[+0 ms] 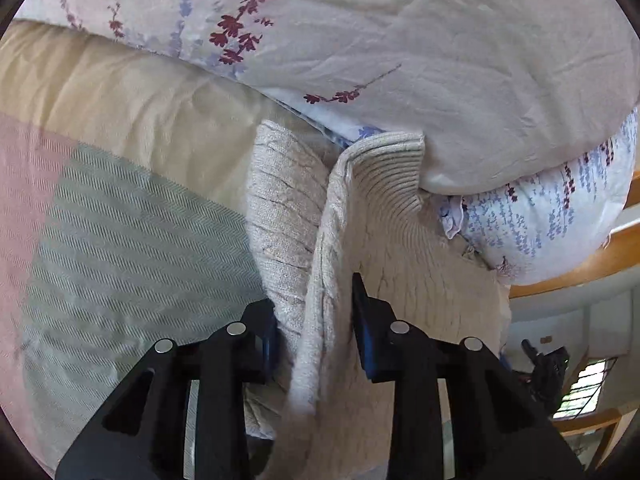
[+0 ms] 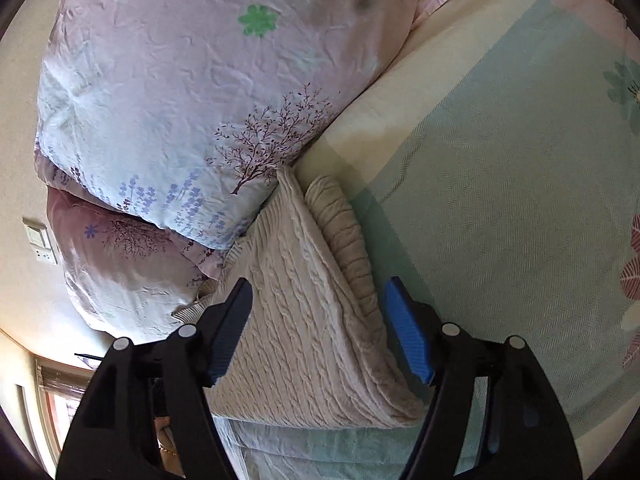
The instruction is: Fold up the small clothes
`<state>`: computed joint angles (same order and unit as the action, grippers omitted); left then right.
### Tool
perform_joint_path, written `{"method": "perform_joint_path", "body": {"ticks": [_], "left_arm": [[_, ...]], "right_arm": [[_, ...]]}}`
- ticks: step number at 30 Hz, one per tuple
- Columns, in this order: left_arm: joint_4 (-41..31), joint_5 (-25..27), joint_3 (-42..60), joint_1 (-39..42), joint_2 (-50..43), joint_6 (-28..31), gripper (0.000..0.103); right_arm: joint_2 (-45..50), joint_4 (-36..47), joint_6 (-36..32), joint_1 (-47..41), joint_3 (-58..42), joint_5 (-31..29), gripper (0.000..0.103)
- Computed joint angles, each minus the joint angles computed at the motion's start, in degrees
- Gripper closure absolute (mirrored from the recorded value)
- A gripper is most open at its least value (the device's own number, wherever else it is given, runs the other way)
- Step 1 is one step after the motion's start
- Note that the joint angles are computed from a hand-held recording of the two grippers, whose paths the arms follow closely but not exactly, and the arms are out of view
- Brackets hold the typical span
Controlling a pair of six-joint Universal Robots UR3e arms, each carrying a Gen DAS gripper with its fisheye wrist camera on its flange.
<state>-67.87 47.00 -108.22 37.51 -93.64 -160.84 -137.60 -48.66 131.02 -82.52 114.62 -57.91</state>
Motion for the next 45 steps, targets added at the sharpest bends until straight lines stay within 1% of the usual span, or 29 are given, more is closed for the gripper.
{"method": "perform_joint_path", "body": {"ticks": [1,3,5,6,7,8,9,10,11,13,14,15,16,17,18,20,22,23,25,28,29,30,32,33,35,36,37,40,45], "left_arm": [[-2.33,-1.92,-0.01,0.58,1.31,0.28,0.077],[-5.95,-3.83,1.16,-0.62,5.18,0.66,0.078],[-9.31,-7.28,4.68,-5.32,7.87,-0.31,0.08],[-8.69,-9.02,6.95,-9.25,7.86,-2.49,0.081],[-7.03,-10.97,9.18,-13.4,6.67,-5.3,0.082],[-2.81,-13.21,11.29,-18.36,4.12,-9.83,0.083],[4.62,-15.87,13.44,-23.97,-0.29,-15.82,0.083],[13.12,-20.36,15.92,-29.11,-6.29,-22.33,0.083],[16.81,-25.89,19.87,-33.38,-12.29,-27.18,0.082],[13.59,-35.89,31.24,-40.04,-24.02,-30.76,0.065],[14.05,-37.55,34.51,-41.72,-27.35,-33.14,0.048],[16.9,-36.93,35.38,-42.2,-28.27,-35.66,0.037],[18.98,-35.12,33.84,-41.56,-26.8,-34.7,0.031],[17.07,-31.56,31.09,-40.38,-22.93,-30.92,0.021],[15.03,-25.3,28.14,-38.79,-18.29,-26.92,0.015],[12.82,-13.91,22.16,-35.4,-10.47,-22.09,0.014],[10.44,-9.29,16.59,-31.3,-5.45,-19.37,0.014],[9.2,-7.69,13.52,-28.89,-2.7,-18.46,0.014],[6.79,-6.09,8.76,-24.51,1.44,-16.39,0.014],[3.45,-5.59,2.99,-19.07,5.9,-13.41,0.014],[1.93,-5.66,1.85,-17.54,6.98,-12.15,0.014],[1.91,-5.77,0.66,-17.09,7.7,-12.09,0.014],[2.05,-5.45,-0.94,-15.82,7.71,-10.77,0.014],[4.05,-4.75,-0.62,-17.13,6.6,-12.6,0.014],[7.42,-4.08,-1.02,-19.2,5.08,-13.36,0.014],[5.01,-3.45,-0.96,-18.39,6.57,-12.98,0.014],[5.55,-3.23,-0.57,-19.05,6.16,-13.46,0.014],[6.59,-2.83,0.4,-20.46,4.74,-14.43,0.014],[8.18,-2.19,1.53,-22.22,3.52,-15.0,0.014]], "right_arm": [[0.98,-2.4,1.35,1.67,0.43,0.31,0.035],[1.55,-2.13,-0.7,0.38,-0.04,-0.21,0.035],[2.05,-2.61,-1.63,-0.25,-0.64,0.11,0.035],[2.22,-3.33,-1.61,-0.17,-0.8,0.55,0.035],[2.38,-3.88,-2.22,-0.6,-1.14,1.0,0.035],[2.62,-4.47,-2.91,-1.14,-1.38,1.52,0.035],[3.12,-4.87,-3.37,-1.72,-1.66,1.84,0.035],[3.89,-5.66,-3.21,-2.09,-1.71,2.16,0.035],[5.01,-7.01,-2.37,-2.01,-1.66,2.67,0.035],[6.83,-9.68,-0.36,-1.52,-1.97,2.87,0.035],[8.49,-9.95,0.48,-1.52,-2.98,2.56,0.035],[9.95,-8.48,-0.08,-2.35,-4.28,2.43,0.034],[11.5,-6.38,-1.08,-3.26,-5.73,2.47,0.028],[13.26,-3.77,-2.44,-4.24,-7.31,2.17,0.023],[14.57,-2.45,-2.89,-4.48,-8.11,1.7,0.016],[15.98,-1.88,-1.8,-2.49,-8.77,0.78,0.016],[14.7,0.09,-4.51,1.38,-9.88,1.8,0.024],[14.99,1.1,-5.59,6.29,-10.78,3.01,0.024],[17.09,-0.38,-2.65,15.62,-10.94,4.7,0.024],[21.94,-15.03,10.51,30.63,-4.94,4.28,0.025],[23.24,-18.43,13.23,32.65,-3.07,4.08,0.026],[24.54,-20.94,15.17,34.07,-1.55,4.27,0.03],[27.54,-26.34,18.29,37.22,1.41,4.31,0.044],[28.43,-28.66,19.46,38.87,2.24,4.06,0.052],[27.07,-29.71,18.33,39.02,4.44,5.14,0.052],[27.07,-29.4,17.67,38.57,5.12,5.93,0.058],[27.25,-29.58,17.65,38.36,5.94,6.65,0.082],[23.45,-27.15,15.23,35.69,8.06,9.49,0.087],[17.15,-15.4,11.32,28.01,-5.81,15.45,0.088]]}}
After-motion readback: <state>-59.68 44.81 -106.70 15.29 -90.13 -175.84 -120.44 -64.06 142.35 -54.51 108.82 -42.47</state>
